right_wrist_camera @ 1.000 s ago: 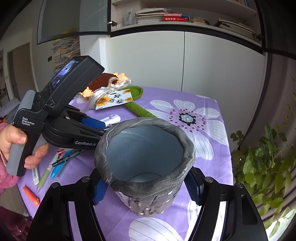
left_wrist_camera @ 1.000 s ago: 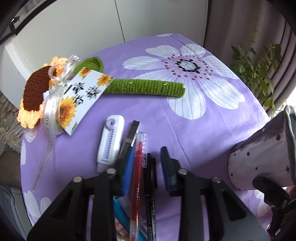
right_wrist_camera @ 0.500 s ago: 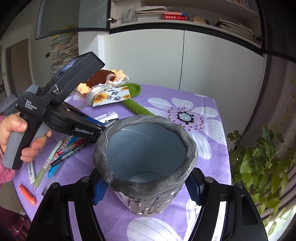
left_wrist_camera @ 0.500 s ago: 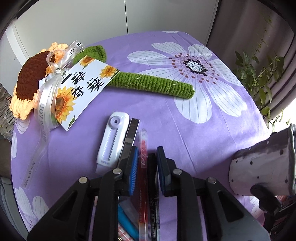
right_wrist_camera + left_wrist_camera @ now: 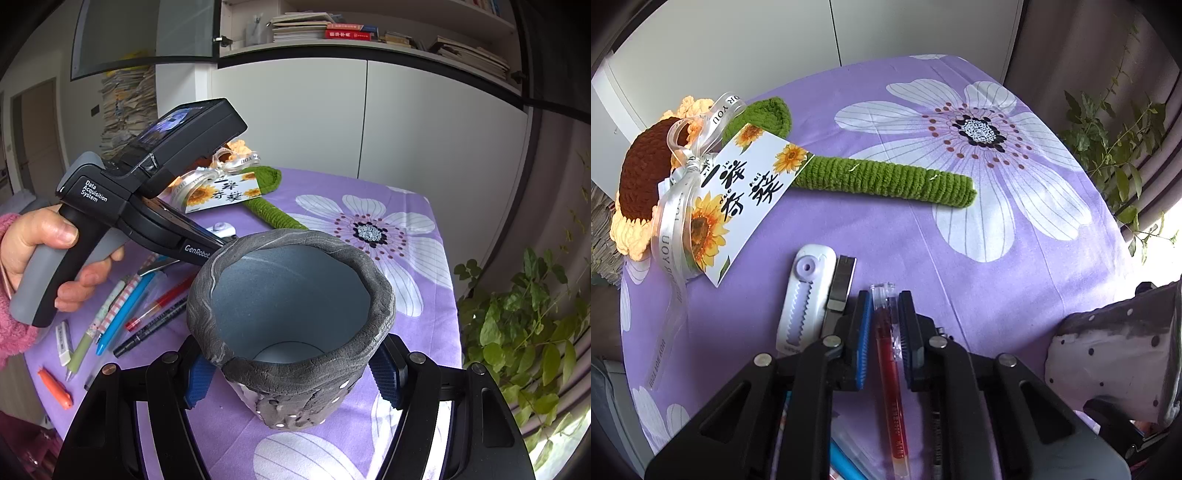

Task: Organize stationery
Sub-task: 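Lift the red pen with the left tool and drop it into the cup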

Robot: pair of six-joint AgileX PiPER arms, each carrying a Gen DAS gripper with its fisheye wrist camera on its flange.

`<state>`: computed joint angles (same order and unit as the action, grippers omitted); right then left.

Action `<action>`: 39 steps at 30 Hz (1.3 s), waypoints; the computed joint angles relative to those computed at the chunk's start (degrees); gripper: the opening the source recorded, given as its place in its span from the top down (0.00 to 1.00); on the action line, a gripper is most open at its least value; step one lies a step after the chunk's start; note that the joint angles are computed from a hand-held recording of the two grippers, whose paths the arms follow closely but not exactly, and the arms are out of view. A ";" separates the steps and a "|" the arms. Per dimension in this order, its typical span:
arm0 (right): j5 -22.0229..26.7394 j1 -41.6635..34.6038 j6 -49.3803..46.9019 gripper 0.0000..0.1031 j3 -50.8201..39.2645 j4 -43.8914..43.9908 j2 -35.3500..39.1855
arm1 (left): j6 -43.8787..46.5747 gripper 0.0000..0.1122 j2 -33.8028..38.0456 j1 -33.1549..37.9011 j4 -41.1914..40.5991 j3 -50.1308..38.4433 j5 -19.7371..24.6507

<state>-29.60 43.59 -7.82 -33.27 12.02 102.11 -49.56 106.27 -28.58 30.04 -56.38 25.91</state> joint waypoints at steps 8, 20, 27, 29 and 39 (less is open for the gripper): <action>-0.04 -0.01 0.17 0.30 0.00 -0.03 0.02 | 0.97 0.90 -6.21 -0.26 -3.46 4.24 -2.71; -0.18 0.04 0.15 0.30 0.02 0.12 0.07 | -21.73 0.92 -22.84 -12.44 16.50 11.14 4.26; -0.23 -0.08 0.15 0.30 -0.07 0.06 0.19 | -26.95 0.92 -27.38 -17.77 21.42 11.56 8.57; -0.26 -0.13 0.24 0.30 -0.08 -0.12 0.22 | -27.72 0.92 -28.42 -19.31 22.62 10.68 9.99; -0.31 -0.14 0.15 0.30 -0.06 -0.56 0.30 | -38.64 0.92 -33.03 -27.79 38.67 7.17 10.54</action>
